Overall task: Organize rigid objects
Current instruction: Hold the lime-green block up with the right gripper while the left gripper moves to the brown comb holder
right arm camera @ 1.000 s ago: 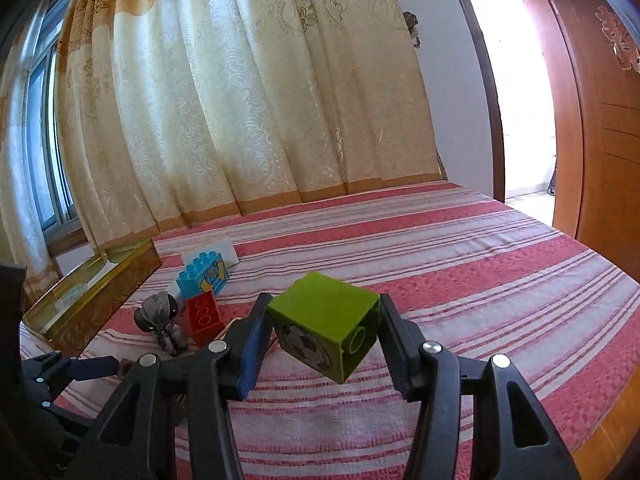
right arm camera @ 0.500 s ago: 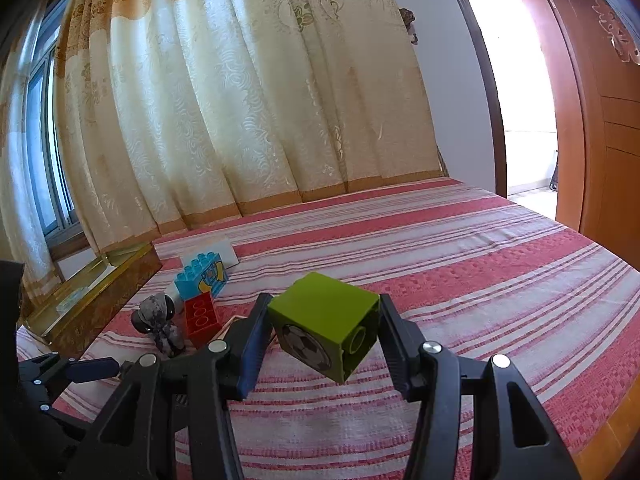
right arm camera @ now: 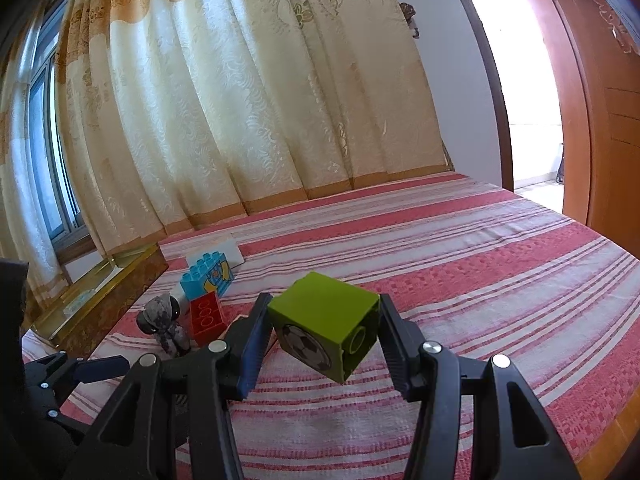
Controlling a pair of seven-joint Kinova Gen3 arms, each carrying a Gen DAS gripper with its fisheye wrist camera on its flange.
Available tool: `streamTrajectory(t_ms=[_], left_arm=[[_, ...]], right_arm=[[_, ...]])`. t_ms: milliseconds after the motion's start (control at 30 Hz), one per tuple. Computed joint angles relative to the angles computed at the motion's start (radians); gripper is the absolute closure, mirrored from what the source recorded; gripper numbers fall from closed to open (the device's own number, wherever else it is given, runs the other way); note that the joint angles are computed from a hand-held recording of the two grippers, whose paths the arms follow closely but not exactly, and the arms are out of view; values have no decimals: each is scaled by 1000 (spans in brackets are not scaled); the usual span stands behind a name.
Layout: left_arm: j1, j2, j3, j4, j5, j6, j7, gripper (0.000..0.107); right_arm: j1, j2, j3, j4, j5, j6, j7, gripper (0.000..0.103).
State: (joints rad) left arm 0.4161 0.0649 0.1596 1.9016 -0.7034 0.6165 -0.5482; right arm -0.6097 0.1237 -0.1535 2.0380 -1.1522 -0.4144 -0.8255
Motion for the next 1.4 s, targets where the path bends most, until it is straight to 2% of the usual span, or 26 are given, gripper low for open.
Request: streamTrajectory(t_ms=[100,267,333,400,533,800,867,933,1000,1067,1133,1200,1267,1333,1400], left_arm=[[3,11,-6,-7,2,8,-1,4],[30,15,-6,-9,-48,41,43,4],[54,-2,-15,13,-84,23,80,4],[32,-3,18,13,-82,14,54,4],[51,24,6,-7,-86,50,53,4],[38,7,-9,20,-76,2,32,4],[-3,-1,18,30,-69,-14,23,4],[-27,-16,32,50,-97,-22,69,5],[-4,-60,-9,80,-171,-34,151,5],[-24,-86,-4,96,-212,-51,214,5],[-76,-128,-12,120,-188,-112,213,5],[-78,-141,-57,121,-118,-152,148,5],[-104,-152,-66,116,-57,-162,69,5],[-165,-156,-30,110,-26,-148,30,5],[-172,-166,-52,119,46,-169,-33,5]], right_arm=[[12,-2,0,5,39,13,-51,49],[0,-2,3,8,35,-1,-43,49],[-1,-2,0,11,44,-7,-47,49],[0,-3,0,13,52,-9,-56,49],[10,-4,1,14,77,9,-86,49],[6,-4,12,15,89,14,-91,49],[7,-5,11,15,94,15,-95,49],[6,-5,12,15,94,16,-97,49],[7,-5,11,16,101,16,-102,49],[2,-4,11,16,98,9,-97,49],[-2,-3,11,14,87,5,-81,49],[-1,-3,10,13,85,7,-80,49],[0,-3,10,11,85,14,-80,49],[3,-5,10,12,92,19,-87,49],[3,-5,11,13,94,20,-87,49]])
